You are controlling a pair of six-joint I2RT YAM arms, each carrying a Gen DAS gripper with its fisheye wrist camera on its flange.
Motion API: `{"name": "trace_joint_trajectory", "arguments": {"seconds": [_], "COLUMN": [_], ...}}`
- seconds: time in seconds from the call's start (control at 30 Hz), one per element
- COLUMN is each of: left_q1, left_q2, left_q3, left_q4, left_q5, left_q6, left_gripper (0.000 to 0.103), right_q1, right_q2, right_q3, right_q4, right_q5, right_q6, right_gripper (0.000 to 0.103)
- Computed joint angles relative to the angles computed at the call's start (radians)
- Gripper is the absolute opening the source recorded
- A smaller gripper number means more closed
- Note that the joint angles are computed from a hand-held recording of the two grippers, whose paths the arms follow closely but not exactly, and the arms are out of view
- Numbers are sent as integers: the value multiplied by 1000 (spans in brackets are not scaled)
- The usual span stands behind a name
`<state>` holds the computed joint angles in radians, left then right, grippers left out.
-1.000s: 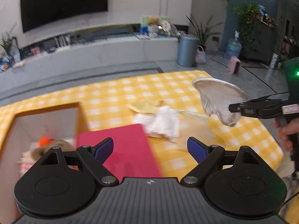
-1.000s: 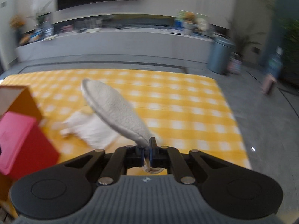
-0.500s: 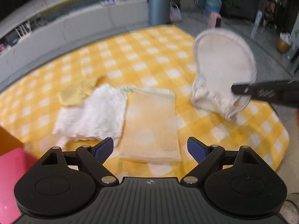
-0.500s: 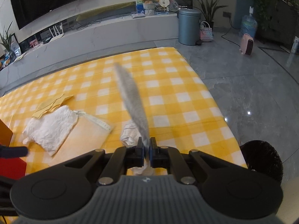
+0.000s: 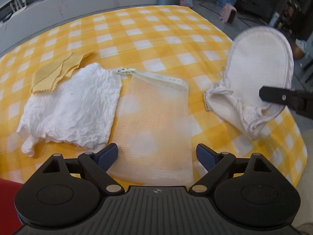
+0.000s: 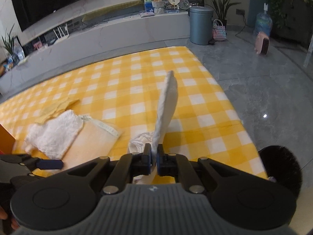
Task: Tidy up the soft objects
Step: 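Grasp the white mesh bag by its rim with the left gripper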
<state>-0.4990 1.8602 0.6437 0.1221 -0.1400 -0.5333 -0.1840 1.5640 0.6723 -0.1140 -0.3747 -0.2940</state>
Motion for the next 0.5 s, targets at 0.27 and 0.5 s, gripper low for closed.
{"name": "trace_joint_trajectory", "arguments": {"seconds": [0.27, 0.5], "left_q1": [-7, -12], "left_q2": [-9, -3], "left_q3": [12, 6], "left_q4": [-33, -26], "left_q5": [-57, -104], "left_q6": [-3, 44], "left_gripper": [69, 38], "right_q1": [-26, -23], "right_q2": [-7, -22], "right_q3": [7, -5], "right_q4": [-29, -18], "right_q5": [-87, -83], "right_q6": [11, 31], "right_gripper": [3, 3]}}
